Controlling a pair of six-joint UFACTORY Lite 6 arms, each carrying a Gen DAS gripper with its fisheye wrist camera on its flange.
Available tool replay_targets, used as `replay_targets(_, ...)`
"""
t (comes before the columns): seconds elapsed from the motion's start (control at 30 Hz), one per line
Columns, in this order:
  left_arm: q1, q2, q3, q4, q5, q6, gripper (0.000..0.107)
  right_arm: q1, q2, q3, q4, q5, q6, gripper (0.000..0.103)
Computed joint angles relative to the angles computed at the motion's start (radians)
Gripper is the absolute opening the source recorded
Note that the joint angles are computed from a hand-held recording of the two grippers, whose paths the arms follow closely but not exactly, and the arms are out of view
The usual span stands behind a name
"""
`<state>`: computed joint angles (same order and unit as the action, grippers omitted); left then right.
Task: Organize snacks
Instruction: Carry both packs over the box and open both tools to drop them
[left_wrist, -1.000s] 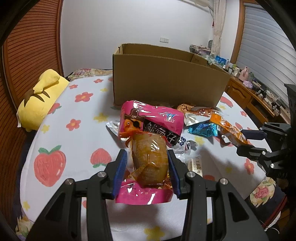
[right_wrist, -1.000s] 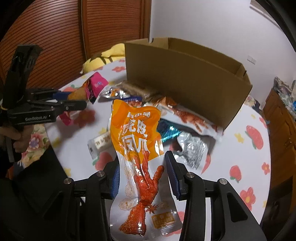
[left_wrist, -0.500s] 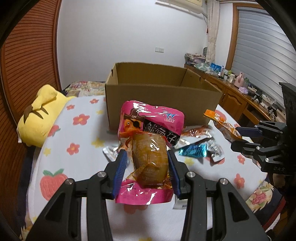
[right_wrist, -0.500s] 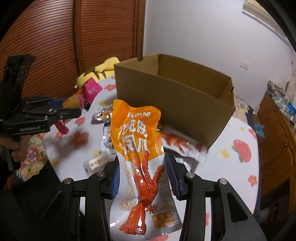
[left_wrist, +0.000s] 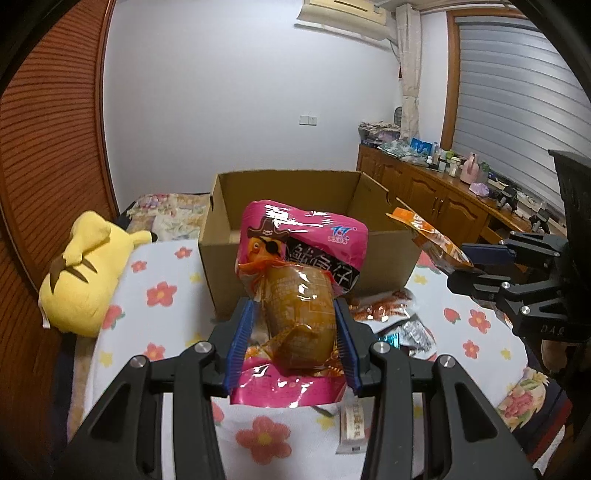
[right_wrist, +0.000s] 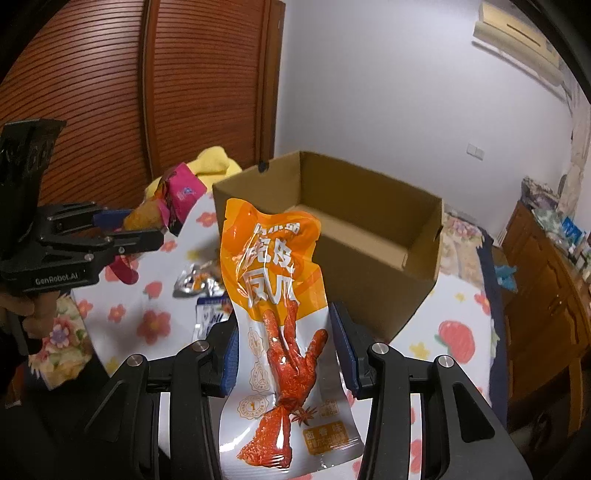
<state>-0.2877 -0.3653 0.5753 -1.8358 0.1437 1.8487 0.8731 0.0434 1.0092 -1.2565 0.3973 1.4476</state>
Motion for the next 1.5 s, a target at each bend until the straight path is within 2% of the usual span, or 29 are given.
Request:
replay_targets(0.23,0.004,0.157,0.181,0.122,-0.006,-0.104,0.043,-0.088,0.080,0.133,0.070,-0.059,-0.141,0.044)
replay_targets(0.4,-0.002,0.305,0.353,0.344,-0.012,-0.322,0.043,-0.186,0.163,0.231,0.186,-0.127,-0.294,0.044)
replay_targets(0.57,-0.018,0.469,0.537,0.626,-0.016,-0.602,0.043,-0.283,0.273,0.357,0.450,-0.174,-0.611,0.044)
replay_targets(0.7,-0.029,0.601,0.677,0.872,-0.007,-0.847,0.043,-0.354,0.377,0.479,0.755,-0.190,-0.940,0.044)
replay_targets(0.8,-0.035,0.704,0.792,1.070,0.007,-1.035,0.043,-0.386,0.463,0.580,0.941,-0.173,-1.140,0.044)
replay_targets(0.93,-0.033,0.824,0.936,1.233,0.047,-1.195,0.043,-0.427,0.578,0.716,1.153,-0.132,-1.364,0.044)
replay_targets(1.23,-0.038,0.961,1.113,1.436,0.103,-1.383,0.043,-0.435,0.777,0.975,1.163,0.021,-1.395,0.047)
replay_targets(1.4,-0.038,1.030,1.204,1.560,0.151,-1.505,0.043,-0.422,0.803,1.012,1.100,0.083,-1.343,0.048)
replay_targets(1.5,-0.034,1.057,1.240,1.568,0.173,-1.516,0.043,-0.422,0.785,0.987,1.108,0.086,-1.345,0.050)
